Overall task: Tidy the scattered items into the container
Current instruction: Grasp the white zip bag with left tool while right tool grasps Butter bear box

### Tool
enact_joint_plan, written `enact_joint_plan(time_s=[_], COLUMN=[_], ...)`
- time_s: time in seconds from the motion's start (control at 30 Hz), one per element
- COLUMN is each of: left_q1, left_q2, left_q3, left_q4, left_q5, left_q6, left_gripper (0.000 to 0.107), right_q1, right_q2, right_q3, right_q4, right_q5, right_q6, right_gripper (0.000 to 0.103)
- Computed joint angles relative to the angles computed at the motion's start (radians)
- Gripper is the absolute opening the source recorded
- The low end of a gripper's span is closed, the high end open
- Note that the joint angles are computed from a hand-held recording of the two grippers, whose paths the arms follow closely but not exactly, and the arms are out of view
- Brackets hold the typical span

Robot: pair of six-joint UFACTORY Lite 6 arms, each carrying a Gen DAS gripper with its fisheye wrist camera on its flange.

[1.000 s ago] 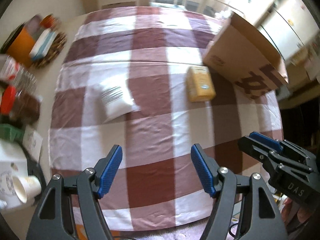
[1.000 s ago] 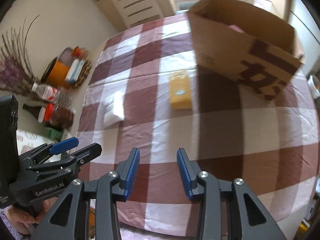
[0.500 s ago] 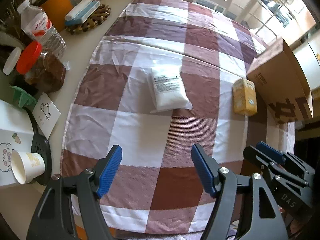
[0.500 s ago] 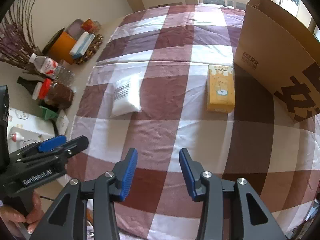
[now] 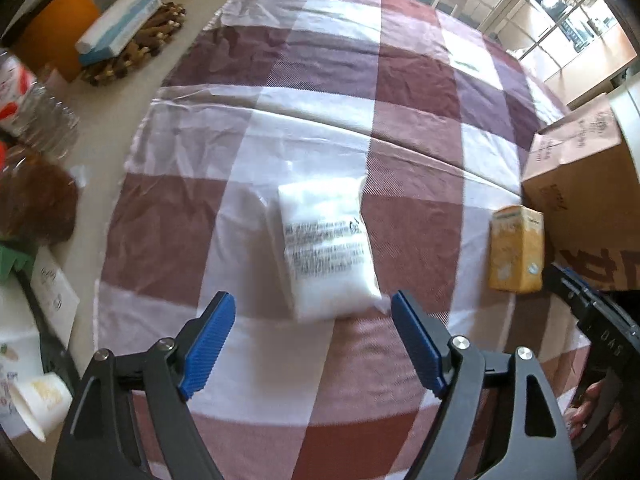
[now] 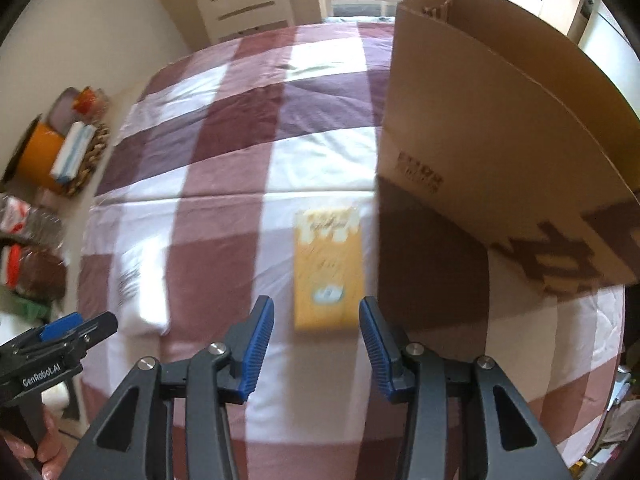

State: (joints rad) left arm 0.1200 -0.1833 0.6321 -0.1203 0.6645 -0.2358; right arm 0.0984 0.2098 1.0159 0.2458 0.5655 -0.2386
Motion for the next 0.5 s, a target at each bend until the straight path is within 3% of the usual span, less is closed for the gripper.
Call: enact_joint_plan(time_s=[0.2,0.4,0.5], left_q1=[0.026,0.037,0.022], left_q2=[0.219,0.340,0.390], left_q3=[0.069,0.114,0.140], left_q4=[-0.043,-0.106,-0.108], left_q5=[-0.097,-0.136,-0.148], left_q6=[0.066,0.141,0.136], left_gripper=[0.082,0.082,0.083], right_q1=[0.046,0.067,0.063], right_q2=[0.177,0.217,0.245], right_q3=[0.129,0.169,0.187], right_q4=[-0.130,-0.164,-0.093], right_q5=[-0.031,-0.035,-0.029], right_q6=[0.139,0.165,0.103], right_gripper=[0.045,0.051,0.057])
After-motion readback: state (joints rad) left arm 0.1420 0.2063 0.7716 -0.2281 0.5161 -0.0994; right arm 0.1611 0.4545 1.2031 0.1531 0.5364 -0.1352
